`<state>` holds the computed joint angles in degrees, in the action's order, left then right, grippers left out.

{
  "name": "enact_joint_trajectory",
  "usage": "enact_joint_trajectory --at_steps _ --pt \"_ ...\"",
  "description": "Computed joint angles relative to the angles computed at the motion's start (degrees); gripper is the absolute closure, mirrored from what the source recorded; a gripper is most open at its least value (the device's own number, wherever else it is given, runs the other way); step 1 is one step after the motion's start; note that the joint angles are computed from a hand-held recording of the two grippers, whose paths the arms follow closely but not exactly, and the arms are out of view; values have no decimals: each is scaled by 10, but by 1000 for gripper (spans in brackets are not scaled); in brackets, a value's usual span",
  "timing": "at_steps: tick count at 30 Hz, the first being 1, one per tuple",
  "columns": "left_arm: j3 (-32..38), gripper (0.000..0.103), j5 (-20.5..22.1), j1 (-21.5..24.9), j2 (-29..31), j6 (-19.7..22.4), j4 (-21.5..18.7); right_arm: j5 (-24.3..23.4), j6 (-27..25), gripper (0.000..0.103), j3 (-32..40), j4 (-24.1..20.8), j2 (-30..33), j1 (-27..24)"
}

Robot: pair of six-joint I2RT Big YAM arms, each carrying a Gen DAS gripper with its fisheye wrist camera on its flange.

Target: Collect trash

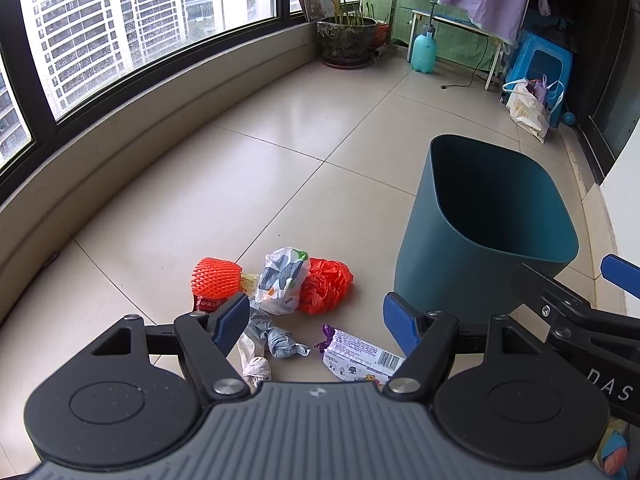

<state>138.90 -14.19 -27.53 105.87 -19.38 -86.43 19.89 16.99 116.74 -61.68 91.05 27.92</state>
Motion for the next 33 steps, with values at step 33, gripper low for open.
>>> enact_joint_trajectory --at_steps 33 --pt "-1 30 14 5 1 -6 -4 -5 2 2 8 -12 2 -2"
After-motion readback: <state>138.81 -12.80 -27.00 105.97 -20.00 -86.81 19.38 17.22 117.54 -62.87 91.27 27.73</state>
